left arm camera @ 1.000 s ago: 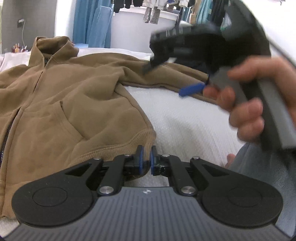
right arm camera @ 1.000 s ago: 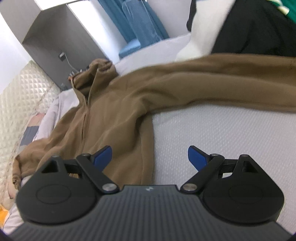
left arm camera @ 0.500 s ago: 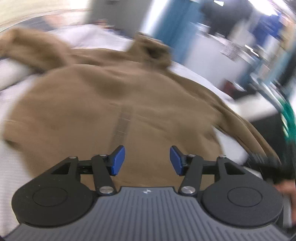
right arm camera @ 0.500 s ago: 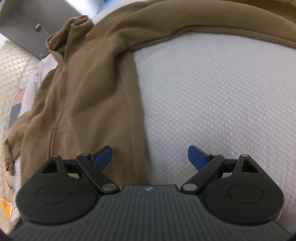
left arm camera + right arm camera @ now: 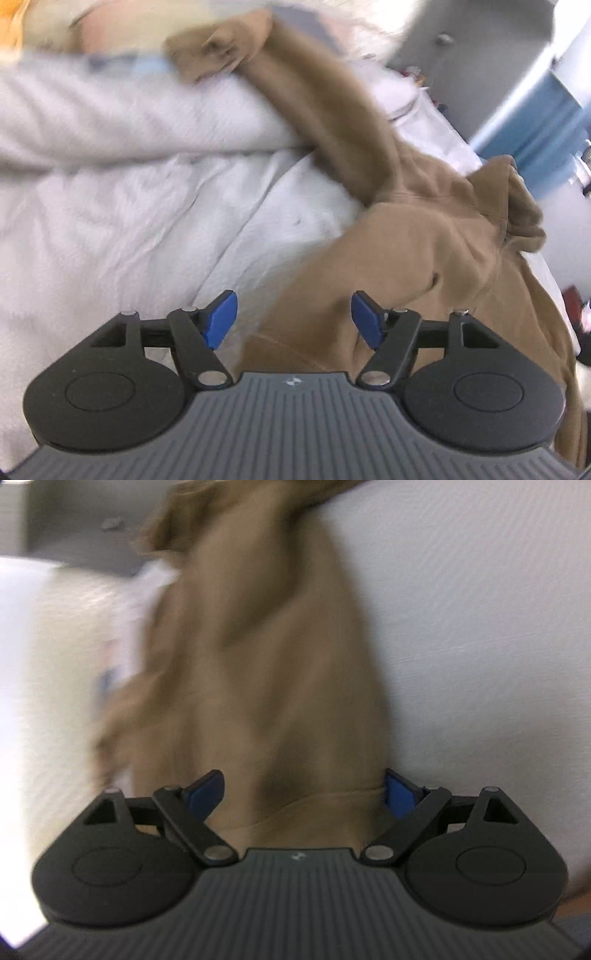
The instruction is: Fold large clothes
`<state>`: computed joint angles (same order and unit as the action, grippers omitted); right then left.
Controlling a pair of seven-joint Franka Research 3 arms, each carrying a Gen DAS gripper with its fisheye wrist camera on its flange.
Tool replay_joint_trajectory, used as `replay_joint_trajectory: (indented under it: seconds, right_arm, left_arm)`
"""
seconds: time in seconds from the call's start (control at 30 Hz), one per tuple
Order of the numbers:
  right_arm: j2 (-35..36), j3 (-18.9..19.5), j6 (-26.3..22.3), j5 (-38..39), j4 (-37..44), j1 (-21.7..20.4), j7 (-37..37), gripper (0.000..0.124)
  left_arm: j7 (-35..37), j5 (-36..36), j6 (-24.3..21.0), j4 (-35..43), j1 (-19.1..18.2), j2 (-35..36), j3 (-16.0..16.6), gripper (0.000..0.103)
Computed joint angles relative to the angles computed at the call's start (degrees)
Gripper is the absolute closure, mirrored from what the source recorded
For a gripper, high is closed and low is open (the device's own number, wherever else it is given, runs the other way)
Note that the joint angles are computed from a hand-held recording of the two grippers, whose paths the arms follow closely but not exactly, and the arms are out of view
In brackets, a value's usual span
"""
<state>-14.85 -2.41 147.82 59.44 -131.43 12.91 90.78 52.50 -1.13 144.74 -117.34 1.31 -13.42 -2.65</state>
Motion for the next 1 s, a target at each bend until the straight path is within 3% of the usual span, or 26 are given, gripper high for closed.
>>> replay_joint_trajectory:
  seconds: [0.13, 0.23, 0.27, 0.4, 0.5, 0.57, 0.77, 0.93, 1.0]
  right_arm:
    - [0.1, 0.2, 1.1, 1.9, 0.7, 1.3, -5.1, 0.031]
    - [2.1, 1.7, -2.3, -8.1, 2.0, -0.7, 3.0, 0.035]
    - [3.0, 2.3, -3.1, -11.7, 2.5, -1.2, 6.0, 0.048]
    - [3.7, 2.4, -3.7, -14.3, 3.2, -1.2, 8.8, 0.059]
    - [3.3, 2.4, -2.6, -14.1, 3.1, -0.6, 7.8, 0.075]
    - [3.2, 2.1, -1.0, -11.6, 3.0, 0.2, 4.7, 0.088]
    - [0.0, 1.8, 4.8, -8.1, 2.1, 2.2, -3.0, 0.102]
    - [-4.7, 0.9, 10.4, -5.2, 0.4, 3.6, -8.2, 0.107]
    - [-7.3, 1.1, 11.1, -7.5, -0.6, 2.5, -6.1, 0.108]
  left_arm:
    - [0.8, -1.6, -0.8, -0.6, 0.1, 0.1, 0.6, 0.029]
    - [2.7, -3.9, -1.1, -0.4, -0.5, 1.2, 0.9, 0.029]
    - [4.2, -5.6, -0.5, -0.1, -0.8, 2.1, 1.4, 0.029]
    - [6.6, -7.1, -1.2, 1.3, -0.7, 4.4, 0.8, 0.03]
    - [7.4, -7.7, 0.8, 0.7, -0.5, 4.7, 0.3, 0.052]
    - [9.9, -10.8, 2.9, -0.7, -1.1, 3.7, 0.7, 0.076]
    - [14.5, -14.9, 6.1, -3.9, -3.0, -0.7, 2.1, 0.084]
    - [19.9, -24.1, 3.4, -4.4, -5.9, -4.8, 5.3, 0.086]
    - [22.4, -28.1, 1.6, -3.9, -7.2, -6.4, 6.8, 0.087]
